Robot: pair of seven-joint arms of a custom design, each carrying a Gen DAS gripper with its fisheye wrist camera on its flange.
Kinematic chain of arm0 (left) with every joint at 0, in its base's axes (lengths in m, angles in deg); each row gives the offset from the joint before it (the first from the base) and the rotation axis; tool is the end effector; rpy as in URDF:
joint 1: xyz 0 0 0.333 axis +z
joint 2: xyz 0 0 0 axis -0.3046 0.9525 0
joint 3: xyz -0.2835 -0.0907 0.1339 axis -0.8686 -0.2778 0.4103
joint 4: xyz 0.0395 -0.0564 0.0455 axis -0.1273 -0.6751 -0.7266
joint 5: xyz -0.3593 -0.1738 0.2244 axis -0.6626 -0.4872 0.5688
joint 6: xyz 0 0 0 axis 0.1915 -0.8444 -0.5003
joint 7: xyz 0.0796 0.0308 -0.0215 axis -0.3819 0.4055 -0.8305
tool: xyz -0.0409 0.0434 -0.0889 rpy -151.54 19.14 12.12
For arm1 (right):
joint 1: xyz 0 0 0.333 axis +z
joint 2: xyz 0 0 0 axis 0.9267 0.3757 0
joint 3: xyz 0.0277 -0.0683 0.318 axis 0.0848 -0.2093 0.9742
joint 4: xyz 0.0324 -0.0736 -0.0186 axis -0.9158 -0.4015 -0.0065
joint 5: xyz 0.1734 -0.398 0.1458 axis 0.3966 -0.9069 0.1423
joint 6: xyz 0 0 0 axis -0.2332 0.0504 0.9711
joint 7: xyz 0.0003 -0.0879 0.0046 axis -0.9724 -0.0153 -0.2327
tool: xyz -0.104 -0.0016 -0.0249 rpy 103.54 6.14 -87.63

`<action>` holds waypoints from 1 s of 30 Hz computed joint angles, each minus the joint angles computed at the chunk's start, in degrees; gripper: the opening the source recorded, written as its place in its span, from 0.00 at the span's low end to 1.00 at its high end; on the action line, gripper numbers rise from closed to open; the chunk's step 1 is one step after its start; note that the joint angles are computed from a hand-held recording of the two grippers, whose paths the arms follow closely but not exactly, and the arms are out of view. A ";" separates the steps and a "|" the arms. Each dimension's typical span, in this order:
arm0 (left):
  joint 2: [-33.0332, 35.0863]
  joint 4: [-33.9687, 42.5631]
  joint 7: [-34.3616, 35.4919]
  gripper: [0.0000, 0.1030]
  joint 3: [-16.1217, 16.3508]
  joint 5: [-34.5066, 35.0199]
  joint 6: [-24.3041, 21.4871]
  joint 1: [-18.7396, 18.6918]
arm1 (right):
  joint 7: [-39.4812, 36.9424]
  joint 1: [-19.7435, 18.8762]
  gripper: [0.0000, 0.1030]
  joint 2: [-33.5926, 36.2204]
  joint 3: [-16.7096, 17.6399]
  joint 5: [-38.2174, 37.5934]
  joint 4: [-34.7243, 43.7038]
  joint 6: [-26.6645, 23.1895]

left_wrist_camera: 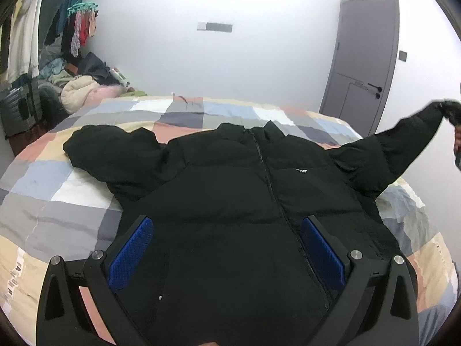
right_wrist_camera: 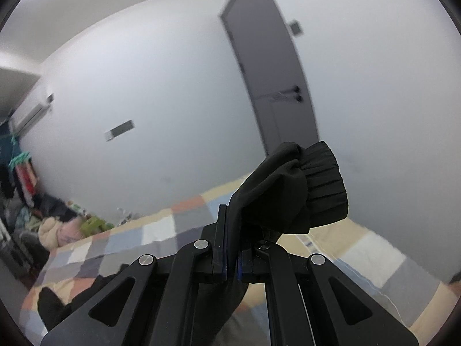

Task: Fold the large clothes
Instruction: 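Lift the sleeve with the right tool and fold it across the jacket body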

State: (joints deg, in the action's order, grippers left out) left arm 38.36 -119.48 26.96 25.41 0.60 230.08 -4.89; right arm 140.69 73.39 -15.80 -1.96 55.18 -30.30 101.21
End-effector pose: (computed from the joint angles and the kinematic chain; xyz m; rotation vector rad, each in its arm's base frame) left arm 0.4943 -0.1755 0.5418 -1.8385 1.4393 -0.8890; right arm 0.6479 0.0838 0.7385 -1.1872 1.5855 -0.8696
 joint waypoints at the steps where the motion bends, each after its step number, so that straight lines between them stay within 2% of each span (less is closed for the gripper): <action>1: -0.43 -0.47 0.44 1.00 0.59 -0.30 0.23 -0.51 | -0.22 0.59 0.02 0.37 0.74 -0.90 1.53 -0.72; 5: -2.15 -2.24 1.78 1.00 1.48 -1.81 1.38 -0.86 | -2.03 3.14 0.02 1.99 2.49 -3.47 6.37 -3.05; 12: -5.34 -4.76 3.30 1.00 -0.13 -3.37 3.60 1.66 | -10.26 10.16 0.02 7.87 5.32 -3.60 16.48 -7.00; 16: -4.42 -6.43 7.68 1.00 4.90 -9.62 4.98 -2.28 | -17.10 14.73 0.02 13.33 6.58 -1.33 22.74 -8.64; 18: -4.82 -6.87 8.29 1.00 4.61 -11.25 4.99 -1.22 | -20.36 16.60 0.02 14.77 7.01 0.07 24.11 -9.29; 21: -5.80 -7.48 7.76 1.00 1.05 -10.27 5.30 3.77 | -25.15 19.60 0.02 19.25 8.02 2.82 28.73 -11.96; 23: -5.36 -7.27 7.85 1.00 -0.01 -9.82 4.49 5.66 | -27.45 21.55 0.03 22.09 8.45 4.78 31.26 -13.77; 27: -3.90 -7.09 8.13 1.00 0.75 -9.98 3.69 6.07 | -32.06 25.60 0.03 27.89 8.50 6.84 36.85 -18.28; 30: -3.32 -7.58 8.31 1.00 1.96 -10.52 3.96 5.43 | -34.33 27.14 0.03 32.42 8.92 10.23 40.07 -20.41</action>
